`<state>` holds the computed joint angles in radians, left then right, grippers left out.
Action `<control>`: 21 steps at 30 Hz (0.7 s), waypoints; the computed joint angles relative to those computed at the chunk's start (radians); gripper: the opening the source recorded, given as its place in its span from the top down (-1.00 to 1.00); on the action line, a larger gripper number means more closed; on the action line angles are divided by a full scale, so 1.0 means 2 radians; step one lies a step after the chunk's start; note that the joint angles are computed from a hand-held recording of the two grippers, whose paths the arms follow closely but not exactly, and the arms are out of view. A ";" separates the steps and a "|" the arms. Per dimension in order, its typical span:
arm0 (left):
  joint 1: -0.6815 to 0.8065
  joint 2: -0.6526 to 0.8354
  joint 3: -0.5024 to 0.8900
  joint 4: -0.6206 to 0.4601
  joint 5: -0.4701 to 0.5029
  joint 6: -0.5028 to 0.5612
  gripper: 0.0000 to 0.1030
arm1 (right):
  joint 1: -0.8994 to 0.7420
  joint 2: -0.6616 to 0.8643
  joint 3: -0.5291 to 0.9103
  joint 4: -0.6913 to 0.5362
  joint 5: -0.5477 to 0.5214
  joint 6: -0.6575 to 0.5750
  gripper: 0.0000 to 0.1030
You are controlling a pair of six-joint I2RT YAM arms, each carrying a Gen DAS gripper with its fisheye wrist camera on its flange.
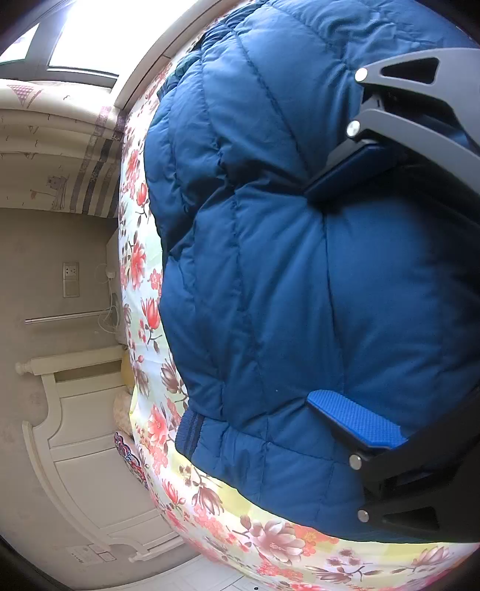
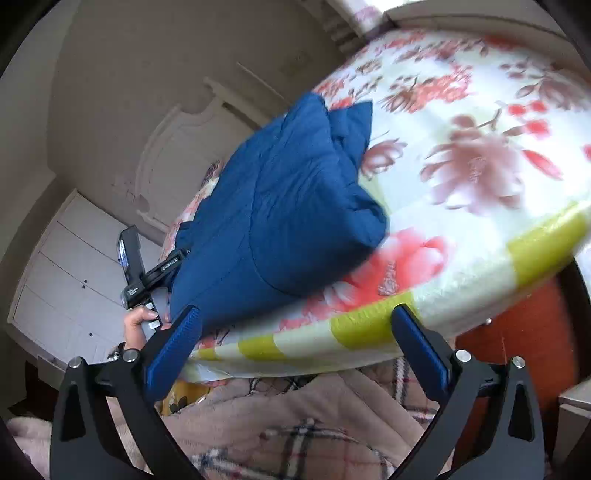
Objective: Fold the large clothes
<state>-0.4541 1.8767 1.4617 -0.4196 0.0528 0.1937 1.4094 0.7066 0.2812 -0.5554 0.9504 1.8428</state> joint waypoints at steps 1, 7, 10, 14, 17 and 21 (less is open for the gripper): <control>-0.001 -0.001 -0.001 0.000 -0.001 0.000 -0.96 | -0.039 -0.022 -0.003 0.029 -0.026 -0.071 -0.91; 0.001 -0.001 -0.001 -0.001 0.004 -0.001 -0.96 | -0.251 0.079 0.018 0.197 -0.211 -0.238 -0.91; 0.004 0.005 0.008 -0.010 0.013 -0.002 -0.96 | -0.312 0.151 0.054 0.228 -0.241 -0.270 -0.91; 0.008 0.010 0.014 -0.014 0.017 -0.007 -0.96 | -0.374 0.210 0.041 0.363 -0.250 -0.287 -0.88; 0.009 0.011 0.013 -0.008 0.005 -0.024 -0.96 | -0.373 0.211 -0.003 0.466 -0.216 -0.305 -0.09; 0.005 0.020 0.041 -0.039 -0.005 -0.023 -0.96 | -0.302 0.156 -0.029 0.466 -0.118 -0.351 0.09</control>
